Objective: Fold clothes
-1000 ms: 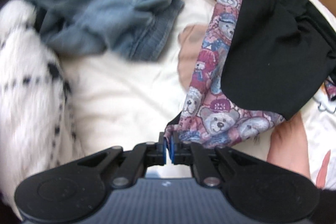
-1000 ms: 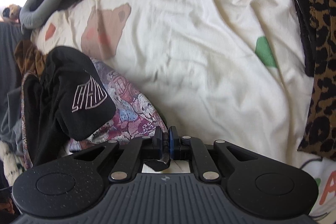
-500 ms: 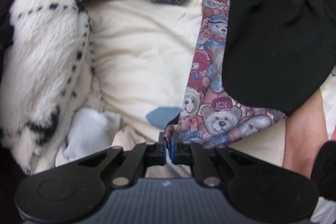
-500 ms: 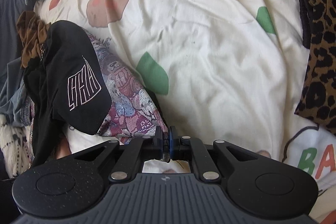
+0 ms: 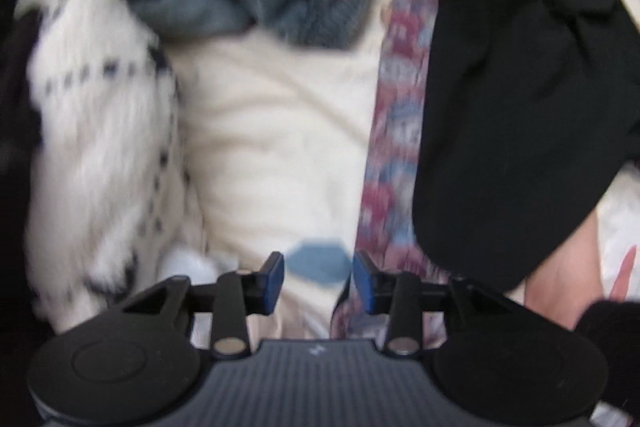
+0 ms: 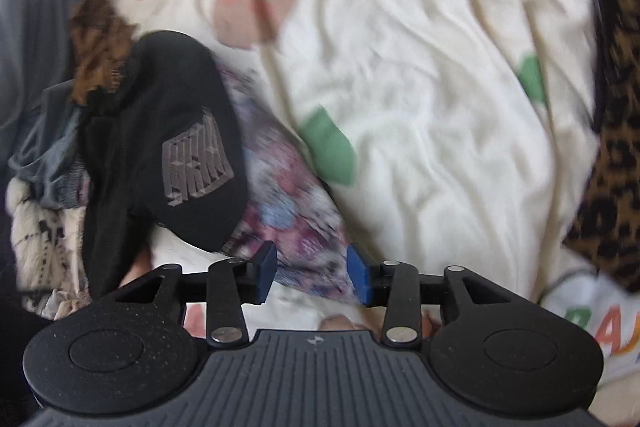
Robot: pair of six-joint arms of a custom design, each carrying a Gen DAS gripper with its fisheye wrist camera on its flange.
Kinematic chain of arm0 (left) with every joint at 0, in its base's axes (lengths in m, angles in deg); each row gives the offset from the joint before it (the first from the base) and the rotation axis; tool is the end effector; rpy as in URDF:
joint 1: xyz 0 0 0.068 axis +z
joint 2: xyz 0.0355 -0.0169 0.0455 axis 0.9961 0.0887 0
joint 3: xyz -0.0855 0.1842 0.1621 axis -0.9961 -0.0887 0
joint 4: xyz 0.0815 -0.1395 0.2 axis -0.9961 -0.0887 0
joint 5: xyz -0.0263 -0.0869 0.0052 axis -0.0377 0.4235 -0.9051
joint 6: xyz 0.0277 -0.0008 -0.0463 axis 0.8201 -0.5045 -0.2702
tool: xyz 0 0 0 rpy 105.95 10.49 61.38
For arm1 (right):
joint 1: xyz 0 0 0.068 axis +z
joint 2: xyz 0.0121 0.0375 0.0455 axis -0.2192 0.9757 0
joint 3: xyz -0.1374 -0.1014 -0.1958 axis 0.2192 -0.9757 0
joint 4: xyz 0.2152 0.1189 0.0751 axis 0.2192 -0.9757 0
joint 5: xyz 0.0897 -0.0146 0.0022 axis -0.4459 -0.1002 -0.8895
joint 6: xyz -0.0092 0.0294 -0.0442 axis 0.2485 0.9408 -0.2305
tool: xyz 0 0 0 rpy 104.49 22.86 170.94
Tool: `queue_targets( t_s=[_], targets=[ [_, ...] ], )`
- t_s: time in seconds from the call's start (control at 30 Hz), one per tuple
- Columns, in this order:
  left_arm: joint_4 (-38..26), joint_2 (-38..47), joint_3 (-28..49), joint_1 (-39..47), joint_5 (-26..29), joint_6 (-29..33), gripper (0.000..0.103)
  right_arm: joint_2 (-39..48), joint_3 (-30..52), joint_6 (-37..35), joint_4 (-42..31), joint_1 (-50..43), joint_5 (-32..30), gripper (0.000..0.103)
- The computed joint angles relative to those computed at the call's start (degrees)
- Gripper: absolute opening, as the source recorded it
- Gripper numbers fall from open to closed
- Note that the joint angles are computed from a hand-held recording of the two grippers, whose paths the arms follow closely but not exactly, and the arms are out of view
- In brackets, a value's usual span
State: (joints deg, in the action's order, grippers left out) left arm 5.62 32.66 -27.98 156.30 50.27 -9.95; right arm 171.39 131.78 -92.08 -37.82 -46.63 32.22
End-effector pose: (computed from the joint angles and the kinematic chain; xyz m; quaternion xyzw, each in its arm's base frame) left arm 0.0673 0.2003 0.2157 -0.1918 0.9777 0.0755 0.0404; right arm 0.2981 -0.1810 0.1357 -0.1005 0.9587 0.2581 0.0647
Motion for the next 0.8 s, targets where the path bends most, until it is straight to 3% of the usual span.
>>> queue_targets(
  t_s=[0.3, 0.43, 0.8],
  targets=[
    [11.1, 8.8, 2.7, -16.5, 3.7, -12.1, 0.046, 1.6, 3.4, 5.1, 3.5, 3.7, -5.1, 0.046],
    [16.4, 12.6, 2.9, -21.9, 4.3, -14.4, 0.047, 2.6, 3.4, 7.6, 6.6, 5.1, -6.9, 0.046],
    [29.1, 23.0, 7.8, -29.4, 5.4, -21.9, 0.048, 5.7, 1.9, 15.5, 20.5, 12.6, -9.5, 0.046]
  ],
)
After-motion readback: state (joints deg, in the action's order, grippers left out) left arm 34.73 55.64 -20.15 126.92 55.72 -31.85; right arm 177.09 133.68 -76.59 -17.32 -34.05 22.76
